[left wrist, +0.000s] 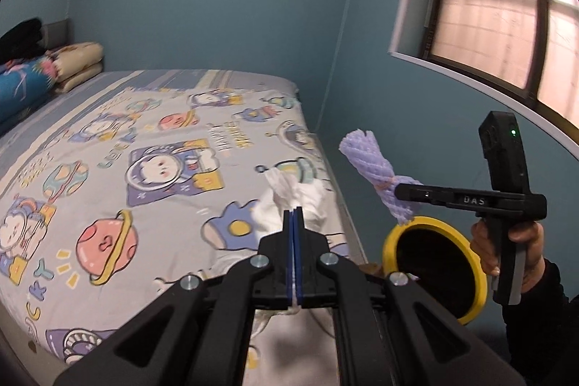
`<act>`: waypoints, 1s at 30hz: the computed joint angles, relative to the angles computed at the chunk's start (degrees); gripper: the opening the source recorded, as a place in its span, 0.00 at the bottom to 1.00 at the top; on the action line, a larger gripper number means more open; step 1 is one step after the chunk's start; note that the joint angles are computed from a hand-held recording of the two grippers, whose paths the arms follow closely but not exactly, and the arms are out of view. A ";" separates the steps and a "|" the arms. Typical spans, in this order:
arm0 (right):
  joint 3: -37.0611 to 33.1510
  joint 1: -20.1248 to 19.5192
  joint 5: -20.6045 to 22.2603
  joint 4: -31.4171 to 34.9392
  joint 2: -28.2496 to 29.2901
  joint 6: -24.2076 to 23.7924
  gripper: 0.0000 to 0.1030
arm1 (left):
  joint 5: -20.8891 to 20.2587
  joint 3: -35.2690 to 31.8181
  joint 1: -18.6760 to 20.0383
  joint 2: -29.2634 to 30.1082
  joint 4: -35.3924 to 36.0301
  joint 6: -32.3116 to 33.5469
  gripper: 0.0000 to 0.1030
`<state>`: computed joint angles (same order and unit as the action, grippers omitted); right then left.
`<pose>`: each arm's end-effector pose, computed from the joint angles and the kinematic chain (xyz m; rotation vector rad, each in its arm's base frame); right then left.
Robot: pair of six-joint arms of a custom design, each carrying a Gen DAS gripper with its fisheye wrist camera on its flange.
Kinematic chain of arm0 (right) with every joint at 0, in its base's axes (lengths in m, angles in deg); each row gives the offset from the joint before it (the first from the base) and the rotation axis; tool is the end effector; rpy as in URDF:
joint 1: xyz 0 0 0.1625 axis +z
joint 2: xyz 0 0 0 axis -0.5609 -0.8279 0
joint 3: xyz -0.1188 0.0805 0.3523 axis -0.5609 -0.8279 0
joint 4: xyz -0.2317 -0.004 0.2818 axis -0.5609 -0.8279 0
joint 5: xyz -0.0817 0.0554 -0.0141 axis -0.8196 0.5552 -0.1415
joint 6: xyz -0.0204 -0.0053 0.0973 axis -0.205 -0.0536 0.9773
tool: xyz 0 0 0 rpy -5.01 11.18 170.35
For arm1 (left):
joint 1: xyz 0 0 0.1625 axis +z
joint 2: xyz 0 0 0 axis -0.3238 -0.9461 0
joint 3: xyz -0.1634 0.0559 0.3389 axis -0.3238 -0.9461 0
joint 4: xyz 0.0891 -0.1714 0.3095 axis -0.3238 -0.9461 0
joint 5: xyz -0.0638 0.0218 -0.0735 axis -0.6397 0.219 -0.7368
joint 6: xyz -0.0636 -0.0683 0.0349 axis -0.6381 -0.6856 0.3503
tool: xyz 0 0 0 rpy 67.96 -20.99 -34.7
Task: Collect trash
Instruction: 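Carry the white tissue and lavender net over the yellow-rimmed bin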
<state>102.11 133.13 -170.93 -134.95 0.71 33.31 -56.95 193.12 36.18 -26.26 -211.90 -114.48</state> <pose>0.2117 -0.4850 0.2152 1.0571 -2.7987 0.6219 -0.2290 -0.3049 0.2258 0.4065 2.2633 -1.2679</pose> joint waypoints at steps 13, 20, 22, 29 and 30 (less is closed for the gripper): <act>4.48 -4.86 -1.18 -5.47 -8.61 0.87 0.18 | -4.51 -7.30 1.24 16.77 -18.69 15.80 0.00; 5.65 -6.61 -3.00 -8.46 -10.52 0.94 0.18 | -7.20 -12.36 2.56 24.22 -24.73 22.05 0.00; 5.69 -7.21 -3.98 -9.17 -10.77 1.70 0.19 | -8.20 -13.90 3.23 26.19 -25.99 23.90 0.00; 5.64 -10.15 -5.12 -8.33 -12.12 2.83 0.19 | -11.98 -18.51 5.58 32.09 -28.87 28.12 0.00; 5.56 -10.52 -5.29 -7.94 -12.36 2.88 0.19 | -12.49 -19.05 5.78 32.86 -29.39 28.60 0.00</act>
<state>107.67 122.61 -176.22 -142.89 -11.64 36.20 -69.44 174.07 41.96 6.60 -241.29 -85.88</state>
